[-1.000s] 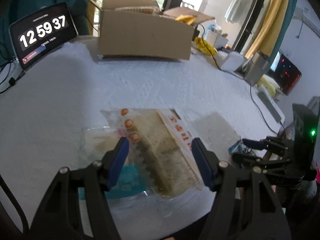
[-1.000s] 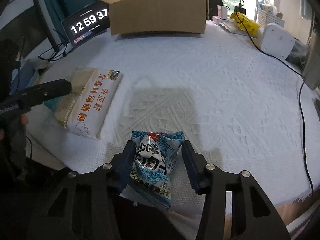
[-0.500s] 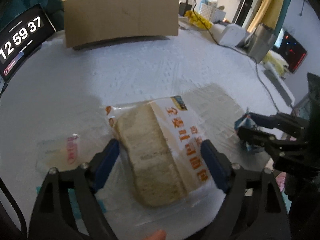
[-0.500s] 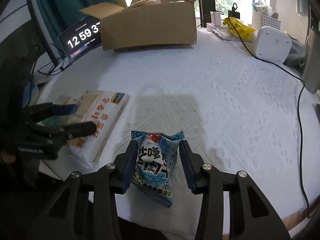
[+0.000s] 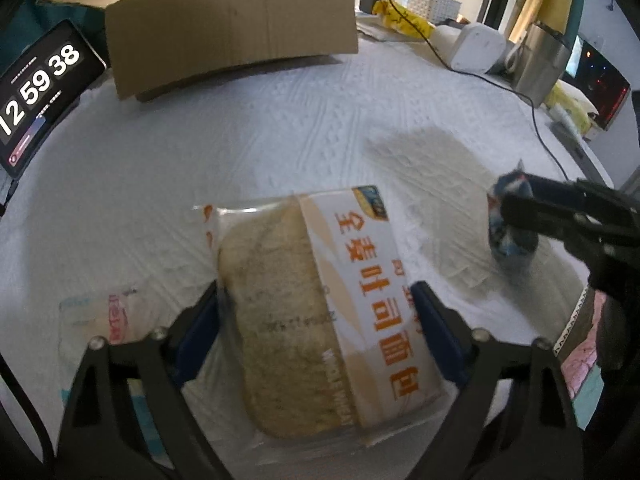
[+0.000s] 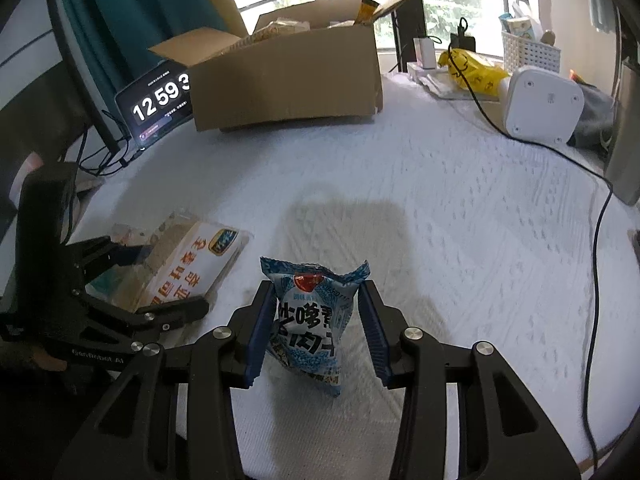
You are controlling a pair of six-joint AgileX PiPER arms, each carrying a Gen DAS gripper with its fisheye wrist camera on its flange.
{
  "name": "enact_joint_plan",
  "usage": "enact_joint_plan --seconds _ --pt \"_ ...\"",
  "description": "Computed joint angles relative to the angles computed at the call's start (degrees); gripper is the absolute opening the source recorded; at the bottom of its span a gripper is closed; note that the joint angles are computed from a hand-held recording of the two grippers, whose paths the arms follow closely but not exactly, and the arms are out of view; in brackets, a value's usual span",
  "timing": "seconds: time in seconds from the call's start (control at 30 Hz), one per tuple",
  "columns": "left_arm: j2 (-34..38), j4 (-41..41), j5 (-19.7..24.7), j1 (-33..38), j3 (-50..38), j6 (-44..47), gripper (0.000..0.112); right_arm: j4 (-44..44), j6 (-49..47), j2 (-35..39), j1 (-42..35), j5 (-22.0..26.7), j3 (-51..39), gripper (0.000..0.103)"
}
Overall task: Organize snacks
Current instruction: 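Lift and carry the blue-white bag and bread loaf bag toward the box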
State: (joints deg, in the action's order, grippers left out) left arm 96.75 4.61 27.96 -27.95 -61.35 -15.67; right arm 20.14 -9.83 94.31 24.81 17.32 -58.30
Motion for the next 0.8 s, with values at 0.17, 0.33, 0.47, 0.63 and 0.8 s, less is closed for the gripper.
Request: enact_joint_plan --seconds 0.17,0.33,0.47,0.63,0.8 --pt "-1.1 -3.6 -1.4 0.8 1.2 3.7 0.081 -0.7 0.2 0.2 -0.2 0.3 -1.5 0.045" --pt "-3.1 -4.5 -2.9 1.1 2.1 5.4 0.080 -3.4 2.2 0.9 0.2 1.7 -4.2 0.045" --pt "-4.4 -5.1 -3.3 2.0 1.9 7.0 0.080 -5.5 3.8 1.4 0.5 2.6 -6.4 0.044" --pt "-5.7 -7.1 -4.0 3.5 1.5 9.5 0.080 -8.2 5.7 2.2 0.8 4.0 -9.4 0.044" --pt "-7.0 -10.1 -4.3 6.0 0.4 13.5 0.080 -11.1 8.0 2.9 1.3 4.9 -12.6 0.042"
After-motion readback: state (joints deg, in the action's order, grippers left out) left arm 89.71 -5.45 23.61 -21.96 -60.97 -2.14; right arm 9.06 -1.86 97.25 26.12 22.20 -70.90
